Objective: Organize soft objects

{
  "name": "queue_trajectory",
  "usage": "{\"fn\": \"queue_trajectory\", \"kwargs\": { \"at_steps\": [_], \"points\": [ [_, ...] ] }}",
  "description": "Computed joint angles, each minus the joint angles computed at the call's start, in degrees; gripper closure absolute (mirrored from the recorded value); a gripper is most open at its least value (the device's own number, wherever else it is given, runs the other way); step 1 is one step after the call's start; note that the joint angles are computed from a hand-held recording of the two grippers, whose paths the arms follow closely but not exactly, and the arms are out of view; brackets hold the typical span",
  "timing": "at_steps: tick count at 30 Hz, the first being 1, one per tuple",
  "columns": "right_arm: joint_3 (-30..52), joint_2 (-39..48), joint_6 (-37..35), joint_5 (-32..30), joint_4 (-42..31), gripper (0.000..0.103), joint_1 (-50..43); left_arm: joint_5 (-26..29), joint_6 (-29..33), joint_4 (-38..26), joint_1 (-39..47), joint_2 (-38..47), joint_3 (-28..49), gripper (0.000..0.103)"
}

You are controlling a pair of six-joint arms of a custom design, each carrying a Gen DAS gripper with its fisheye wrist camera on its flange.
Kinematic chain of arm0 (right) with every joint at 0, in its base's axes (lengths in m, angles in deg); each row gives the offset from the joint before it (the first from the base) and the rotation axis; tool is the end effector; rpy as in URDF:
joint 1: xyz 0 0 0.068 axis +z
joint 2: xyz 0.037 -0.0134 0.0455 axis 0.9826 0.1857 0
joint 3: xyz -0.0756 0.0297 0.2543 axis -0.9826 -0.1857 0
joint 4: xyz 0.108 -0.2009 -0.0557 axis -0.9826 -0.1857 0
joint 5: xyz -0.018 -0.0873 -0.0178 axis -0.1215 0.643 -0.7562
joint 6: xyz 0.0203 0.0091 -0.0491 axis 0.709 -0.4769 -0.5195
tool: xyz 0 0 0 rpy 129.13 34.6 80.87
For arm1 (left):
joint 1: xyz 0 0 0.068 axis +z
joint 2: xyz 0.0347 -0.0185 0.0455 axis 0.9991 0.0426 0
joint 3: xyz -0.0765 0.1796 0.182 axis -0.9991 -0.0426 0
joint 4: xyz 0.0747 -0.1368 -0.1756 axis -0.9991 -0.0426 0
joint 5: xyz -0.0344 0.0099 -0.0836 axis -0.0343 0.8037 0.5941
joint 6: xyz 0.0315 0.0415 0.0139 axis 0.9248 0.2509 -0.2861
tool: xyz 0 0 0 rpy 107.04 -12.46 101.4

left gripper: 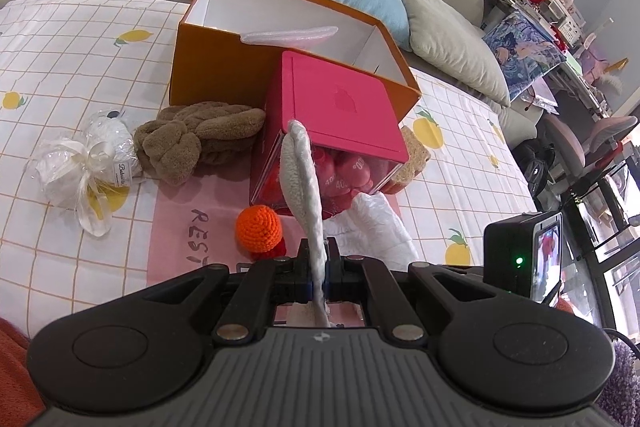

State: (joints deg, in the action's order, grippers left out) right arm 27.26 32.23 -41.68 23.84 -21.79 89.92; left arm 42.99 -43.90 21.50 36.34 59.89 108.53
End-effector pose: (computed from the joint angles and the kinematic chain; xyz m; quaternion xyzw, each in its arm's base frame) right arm 0.3643 0.0769 0.1770 -0.2882 0.9308 0.0982 0.2024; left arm 0.2431 -0.2776 0.2637 -0.2105 0.9105 -0.1374 0.3283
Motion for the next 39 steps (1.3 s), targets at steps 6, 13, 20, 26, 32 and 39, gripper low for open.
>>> {"fn": "queue_trajectory", "kwargs": {
  "at_steps": [6,13,20,26,32,39],
  "points": [
    [0.84,-1.81,0.75,-2.72,-1.85,0.086,-2.60,-1.56,0.88,0.95,-1.24,-1.45,-0.33,0.098],
    [4.84,-6.83,1.92,-7.99,-6.96,0.086,-5.79,-6.09,3.11,-0.84,-2.00,-3.79,2.11,0.098],
    [11.72,-7.56,2.55,-12.98,-10.93,0.086,-7.40,-3.60,11.88,-4.88,5.01,-4.46,5.72,0.098],
    [21.40,-4.38,4.72,-15.93,-12.85,0.086,-6.94,2.98,19.85,-5.60,13.80,-1.73,8.14,0.098],
    [31.67,2.09,5.25,-14.55,-14.15,0.086,-4.44,9.31,25.00,-3.44,18.96,1.53,10.57,0.098],
    [55.27,16.19,5.21,-12.53,-23.32,0.086,-2.17,8.13,32.53,-8.59,22.26,9.10,24.42,0.098]
  ]
}}
